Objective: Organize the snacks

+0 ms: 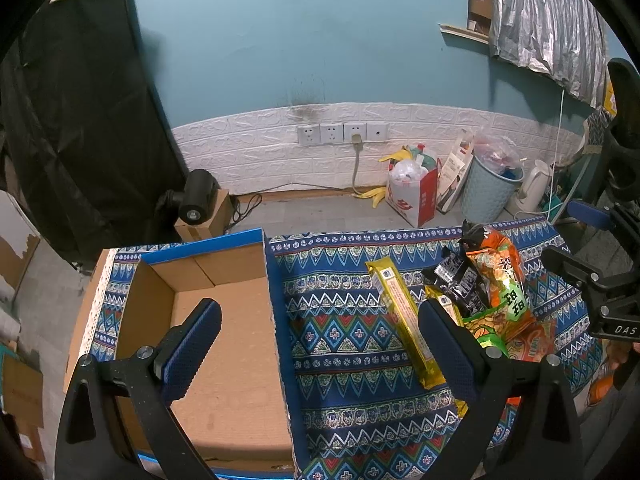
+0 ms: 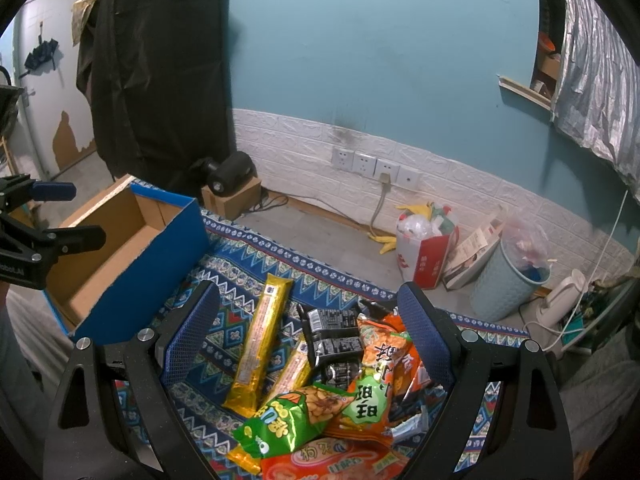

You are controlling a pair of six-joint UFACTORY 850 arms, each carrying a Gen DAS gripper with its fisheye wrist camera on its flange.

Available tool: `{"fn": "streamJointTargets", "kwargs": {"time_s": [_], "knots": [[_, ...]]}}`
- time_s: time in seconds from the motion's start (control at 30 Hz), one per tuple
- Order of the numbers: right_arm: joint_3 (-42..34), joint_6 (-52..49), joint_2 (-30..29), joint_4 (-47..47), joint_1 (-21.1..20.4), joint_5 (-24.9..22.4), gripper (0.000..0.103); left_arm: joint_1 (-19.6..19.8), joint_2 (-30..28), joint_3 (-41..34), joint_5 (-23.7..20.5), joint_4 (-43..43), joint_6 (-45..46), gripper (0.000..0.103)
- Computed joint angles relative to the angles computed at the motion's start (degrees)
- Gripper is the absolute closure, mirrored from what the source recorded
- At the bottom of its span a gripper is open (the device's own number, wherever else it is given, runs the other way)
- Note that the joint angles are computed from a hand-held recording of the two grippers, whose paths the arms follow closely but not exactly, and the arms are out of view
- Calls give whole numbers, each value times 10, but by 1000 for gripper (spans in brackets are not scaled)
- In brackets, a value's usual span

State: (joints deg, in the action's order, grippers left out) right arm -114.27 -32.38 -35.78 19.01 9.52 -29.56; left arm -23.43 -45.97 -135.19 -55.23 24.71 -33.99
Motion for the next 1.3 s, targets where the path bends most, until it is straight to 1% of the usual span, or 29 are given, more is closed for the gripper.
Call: {"fn": "streamJointTargets", "kwargs": {"time_s": [0.6, 1.3], "knots": [[0, 5, 0, -6, 1, -1, 14, 0, -4, -8, -5, -2, 2, 3], [5, 4, 1, -3, -3, -6, 14, 0, 1, 3, -2, -1, 1, 3]]}}
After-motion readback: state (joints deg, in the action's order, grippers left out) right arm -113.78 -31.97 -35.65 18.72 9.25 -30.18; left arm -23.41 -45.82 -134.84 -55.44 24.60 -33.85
